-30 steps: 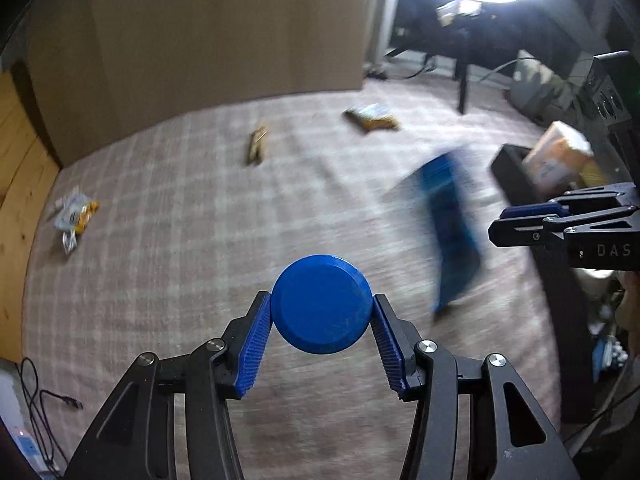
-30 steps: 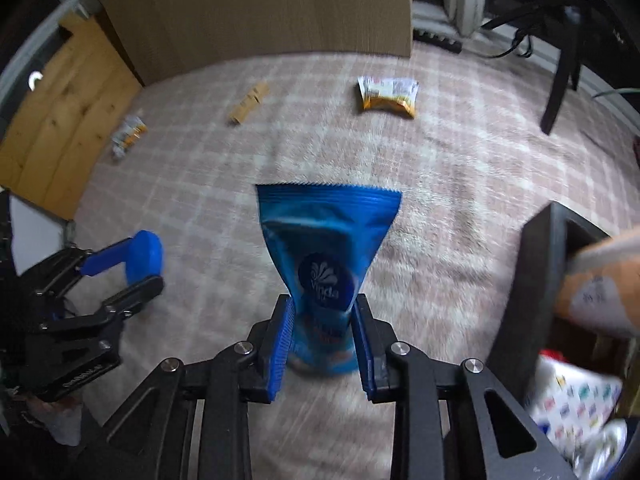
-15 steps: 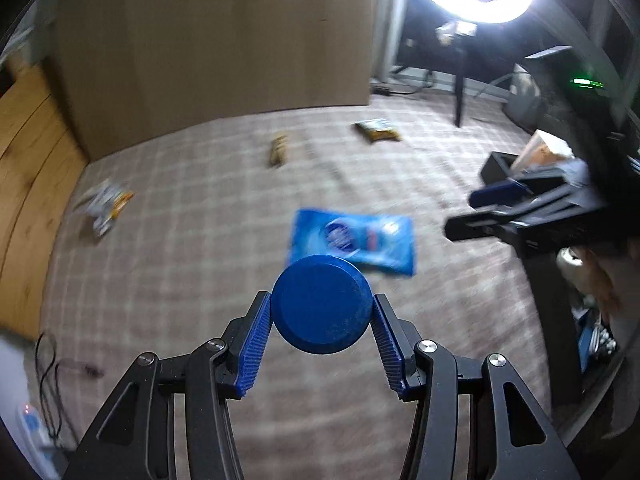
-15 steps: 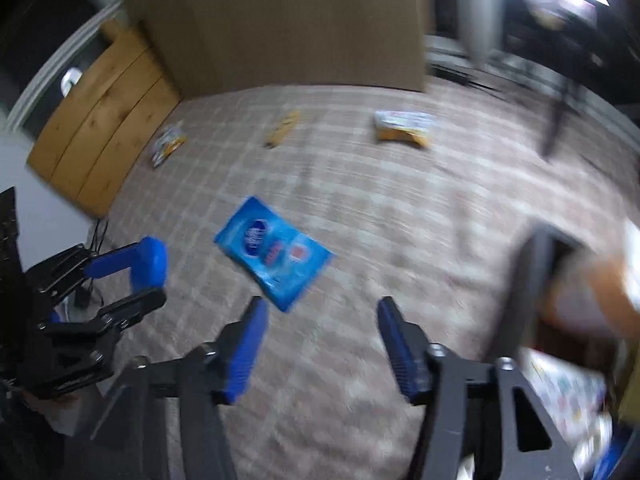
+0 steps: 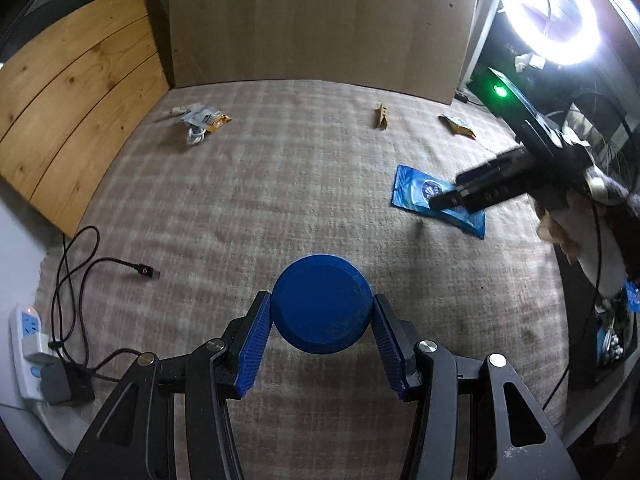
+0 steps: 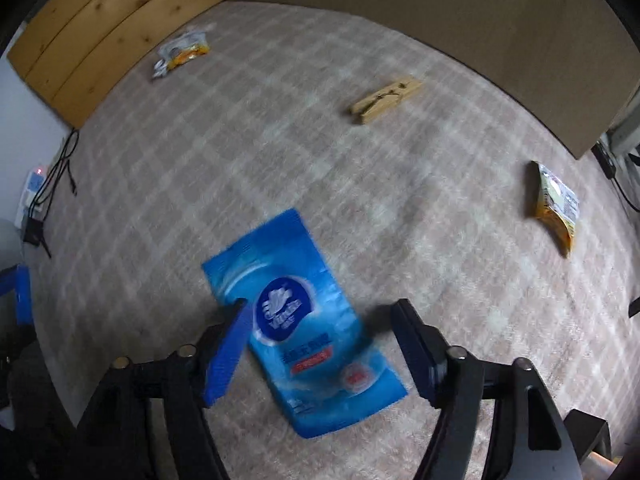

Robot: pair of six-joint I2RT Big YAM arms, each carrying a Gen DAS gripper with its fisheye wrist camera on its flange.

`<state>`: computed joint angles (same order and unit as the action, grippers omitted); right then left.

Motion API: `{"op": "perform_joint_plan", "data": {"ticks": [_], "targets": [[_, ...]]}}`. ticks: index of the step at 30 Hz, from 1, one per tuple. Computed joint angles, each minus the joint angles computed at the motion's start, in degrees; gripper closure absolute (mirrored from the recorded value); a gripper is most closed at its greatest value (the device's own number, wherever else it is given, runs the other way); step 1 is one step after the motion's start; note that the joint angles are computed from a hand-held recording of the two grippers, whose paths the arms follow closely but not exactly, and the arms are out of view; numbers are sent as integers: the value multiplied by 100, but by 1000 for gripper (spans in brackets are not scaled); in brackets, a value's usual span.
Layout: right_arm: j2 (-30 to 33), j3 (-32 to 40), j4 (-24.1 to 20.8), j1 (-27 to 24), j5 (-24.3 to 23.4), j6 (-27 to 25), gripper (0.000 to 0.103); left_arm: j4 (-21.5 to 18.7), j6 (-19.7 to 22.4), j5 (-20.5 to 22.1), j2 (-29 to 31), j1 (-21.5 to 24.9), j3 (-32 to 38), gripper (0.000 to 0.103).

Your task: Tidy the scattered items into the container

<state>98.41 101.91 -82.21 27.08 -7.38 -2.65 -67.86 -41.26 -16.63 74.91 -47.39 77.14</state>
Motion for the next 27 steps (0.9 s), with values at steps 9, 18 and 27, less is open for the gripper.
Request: {"op": "perform_joint_plan", "data": {"ticks": [9, 18, 27], "targets": [[-620, -821, 340, 423, 723, 56, 72, 158, -20, 5, 60, -109, 29, 49], [-1475, -1592, 615, 64, 37, 1043, 92, 271, 19, -10, 327, -440, 370, 49], [-3127, -2191, 468, -650, -459, 1509, 92, 354, 695, 238, 1443, -930, 1825, 49]]}}
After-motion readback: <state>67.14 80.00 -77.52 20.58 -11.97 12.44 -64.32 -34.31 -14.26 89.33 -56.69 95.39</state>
